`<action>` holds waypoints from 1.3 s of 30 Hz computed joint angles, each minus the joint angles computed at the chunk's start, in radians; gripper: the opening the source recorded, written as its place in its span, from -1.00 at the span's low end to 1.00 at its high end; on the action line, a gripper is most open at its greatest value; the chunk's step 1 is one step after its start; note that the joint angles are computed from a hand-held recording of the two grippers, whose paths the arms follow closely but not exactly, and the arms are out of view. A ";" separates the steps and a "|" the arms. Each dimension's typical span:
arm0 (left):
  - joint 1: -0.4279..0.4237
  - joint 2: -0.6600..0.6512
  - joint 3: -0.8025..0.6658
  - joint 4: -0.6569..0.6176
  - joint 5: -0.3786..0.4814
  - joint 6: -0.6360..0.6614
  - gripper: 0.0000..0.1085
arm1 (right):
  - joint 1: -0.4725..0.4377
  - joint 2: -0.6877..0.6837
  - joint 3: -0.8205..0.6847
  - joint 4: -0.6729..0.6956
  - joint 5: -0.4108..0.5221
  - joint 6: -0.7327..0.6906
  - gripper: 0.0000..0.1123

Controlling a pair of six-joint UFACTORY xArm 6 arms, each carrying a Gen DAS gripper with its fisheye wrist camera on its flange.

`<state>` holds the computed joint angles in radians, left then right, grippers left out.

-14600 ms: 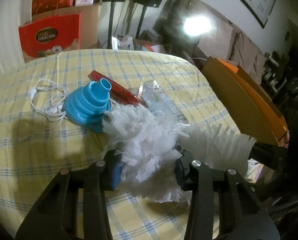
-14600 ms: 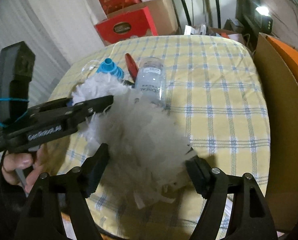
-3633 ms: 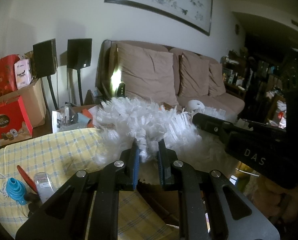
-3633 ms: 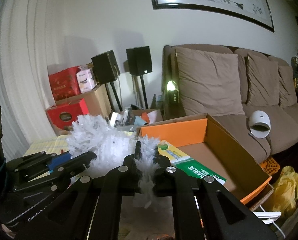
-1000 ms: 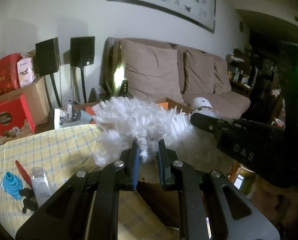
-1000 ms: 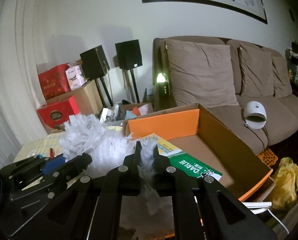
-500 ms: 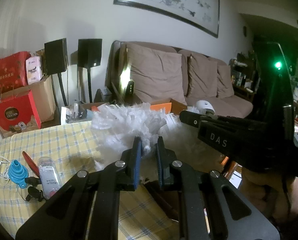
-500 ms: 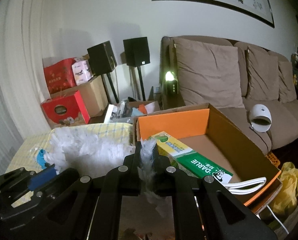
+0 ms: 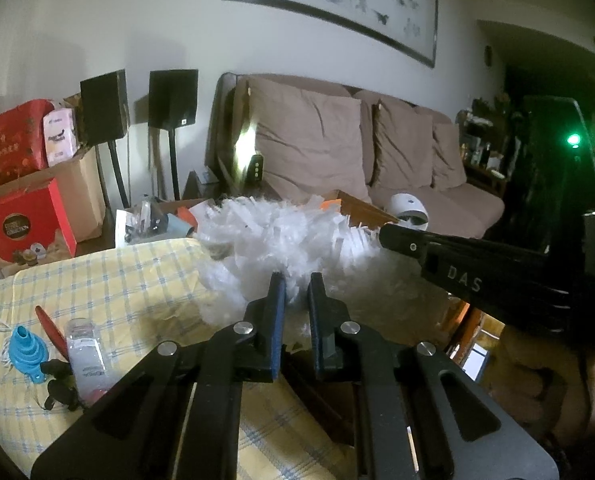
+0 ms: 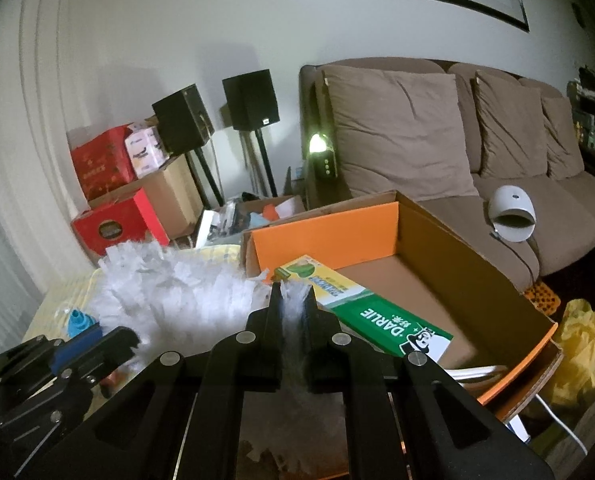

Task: Organize objects
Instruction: 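Carry the white feather duster with both grippers over the box rim, then swing the duster head over the box with both grippers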

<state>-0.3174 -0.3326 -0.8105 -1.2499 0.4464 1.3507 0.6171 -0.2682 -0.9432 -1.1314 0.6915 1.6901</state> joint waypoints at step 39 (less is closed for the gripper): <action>-0.044 0.135 -0.102 0.152 -0.030 -0.142 0.39 | -0.031 0.001 0.011 0.046 -0.045 -0.001 -0.88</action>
